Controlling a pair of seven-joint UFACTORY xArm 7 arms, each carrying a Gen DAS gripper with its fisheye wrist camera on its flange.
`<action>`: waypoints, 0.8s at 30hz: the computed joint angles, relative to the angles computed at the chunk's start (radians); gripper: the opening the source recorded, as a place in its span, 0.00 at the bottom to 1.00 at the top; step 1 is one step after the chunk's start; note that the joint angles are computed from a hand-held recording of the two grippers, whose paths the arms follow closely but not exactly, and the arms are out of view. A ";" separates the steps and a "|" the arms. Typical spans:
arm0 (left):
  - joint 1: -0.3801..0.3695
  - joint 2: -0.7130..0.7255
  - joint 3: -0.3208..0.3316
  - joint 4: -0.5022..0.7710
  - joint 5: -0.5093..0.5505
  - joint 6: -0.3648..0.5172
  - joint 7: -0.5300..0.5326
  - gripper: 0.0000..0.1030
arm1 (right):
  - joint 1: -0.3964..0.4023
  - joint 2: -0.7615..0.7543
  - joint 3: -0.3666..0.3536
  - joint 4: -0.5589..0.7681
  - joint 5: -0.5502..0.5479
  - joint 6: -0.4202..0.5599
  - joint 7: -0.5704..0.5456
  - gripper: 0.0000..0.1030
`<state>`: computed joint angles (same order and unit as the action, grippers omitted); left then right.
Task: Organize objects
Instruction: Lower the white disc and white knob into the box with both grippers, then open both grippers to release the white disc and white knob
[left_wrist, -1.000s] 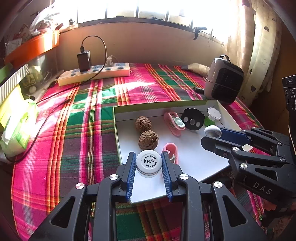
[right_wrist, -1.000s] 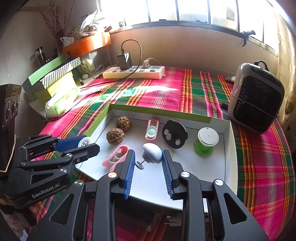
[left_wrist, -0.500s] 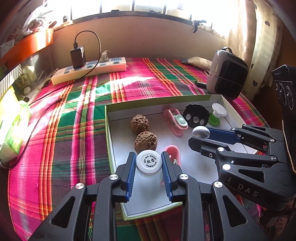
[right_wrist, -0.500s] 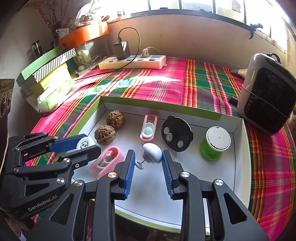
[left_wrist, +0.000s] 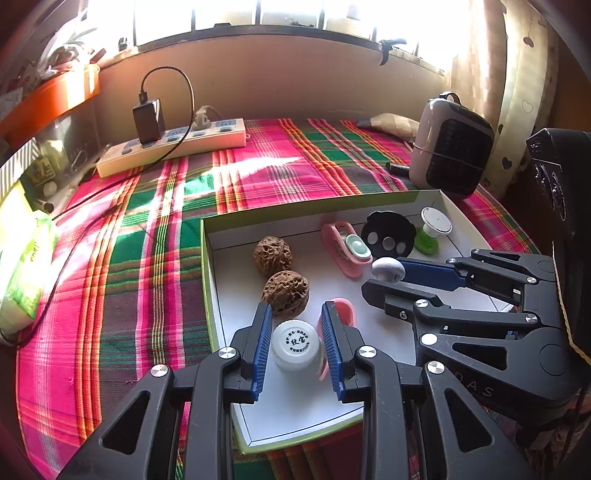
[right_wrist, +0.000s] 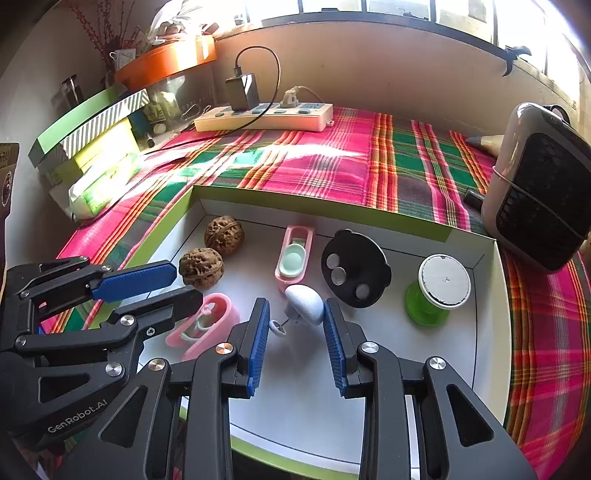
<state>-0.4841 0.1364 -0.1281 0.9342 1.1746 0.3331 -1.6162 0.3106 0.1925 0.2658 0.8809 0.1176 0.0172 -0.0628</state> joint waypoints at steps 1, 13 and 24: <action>0.000 0.000 0.001 -0.001 0.001 -0.002 -0.002 0.25 | -0.001 0.001 0.002 0.001 0.001 0.001 0.000 0.30; 0.001 -0.002 0.000 -0.003 -0.001 -0.002 0.001 0.26 | 0.005 0.010 -0.010 0.005 -0.014 0.003 0.018 0.31; 0.000 -0.008 -0.005 -0.008 0.001 0.008 -0.008 0.29 | 0.049 0.007 -0.063 0.004 -0.083 0.002 0.089 0.31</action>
<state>-0.4840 0.1284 -0.1332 0.9263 1.1751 0.3413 -1.6246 0.3592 0.1999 0.2025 0.8846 0.0350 0.0187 0.0263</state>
